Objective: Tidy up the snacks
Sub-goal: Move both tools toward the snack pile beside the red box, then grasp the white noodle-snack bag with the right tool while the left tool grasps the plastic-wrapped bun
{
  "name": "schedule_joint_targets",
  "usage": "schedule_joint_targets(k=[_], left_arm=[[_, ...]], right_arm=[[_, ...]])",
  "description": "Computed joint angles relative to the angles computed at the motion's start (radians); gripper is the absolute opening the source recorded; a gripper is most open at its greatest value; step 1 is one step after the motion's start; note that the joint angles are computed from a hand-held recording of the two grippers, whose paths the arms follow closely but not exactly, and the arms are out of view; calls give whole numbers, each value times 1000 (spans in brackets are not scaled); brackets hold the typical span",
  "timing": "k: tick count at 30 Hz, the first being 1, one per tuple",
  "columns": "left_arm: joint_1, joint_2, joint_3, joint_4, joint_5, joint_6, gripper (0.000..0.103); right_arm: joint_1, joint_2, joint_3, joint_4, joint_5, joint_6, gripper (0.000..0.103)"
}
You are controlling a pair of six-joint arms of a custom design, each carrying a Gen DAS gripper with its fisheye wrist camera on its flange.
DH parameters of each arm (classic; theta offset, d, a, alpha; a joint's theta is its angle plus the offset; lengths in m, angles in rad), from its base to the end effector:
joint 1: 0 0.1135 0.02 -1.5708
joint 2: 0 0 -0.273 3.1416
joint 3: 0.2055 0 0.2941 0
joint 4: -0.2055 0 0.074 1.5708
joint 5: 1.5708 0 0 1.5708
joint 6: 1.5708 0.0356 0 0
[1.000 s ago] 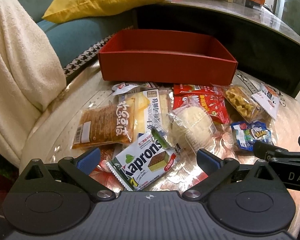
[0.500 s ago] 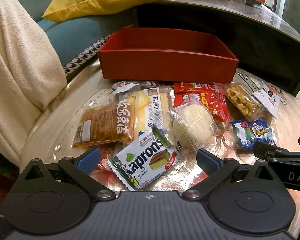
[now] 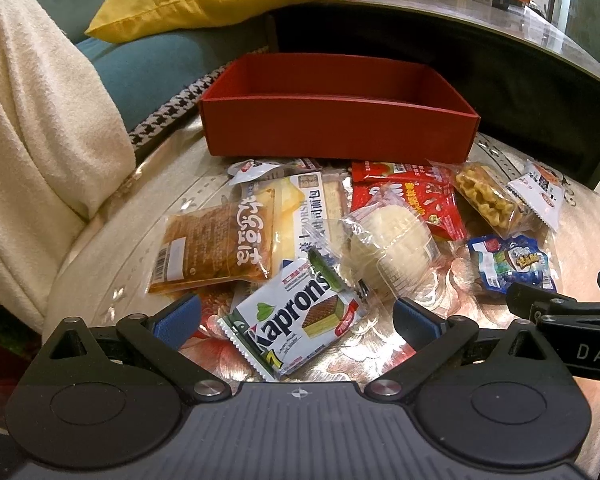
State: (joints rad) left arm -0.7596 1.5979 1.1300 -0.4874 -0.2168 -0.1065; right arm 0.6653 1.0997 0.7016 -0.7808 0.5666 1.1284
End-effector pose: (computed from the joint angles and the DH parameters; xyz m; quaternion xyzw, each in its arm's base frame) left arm 0.2766 -0.2522 0.2213 0.2729 0.9079 -0.0328 0.3166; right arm 0.1884 0.1235 0.2043 0.2691 0.9041 -0.0250 0.3309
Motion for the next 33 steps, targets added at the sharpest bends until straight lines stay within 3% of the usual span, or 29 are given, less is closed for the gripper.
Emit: schedule_joint_targets(k=[10,17,26,31,33], left_arm=[[43,-3,16,-10,47,12,103],[27,27,61,15,131,111,103],[-64,215,211,52,87,331,103],[-67,344,313,-15,41,366,102],[-56,383,356,-64,64,350,101]], right_arm=[[-50,3,13,29,-36,-79,100],[-170,-116,-8,-7,-68,-159,100],[-355,-138,-23,8,-207,-406,100],[-431,-89,-16,62,-280,-546,100],[-451,-47,-1,94,-297,-613,100]])
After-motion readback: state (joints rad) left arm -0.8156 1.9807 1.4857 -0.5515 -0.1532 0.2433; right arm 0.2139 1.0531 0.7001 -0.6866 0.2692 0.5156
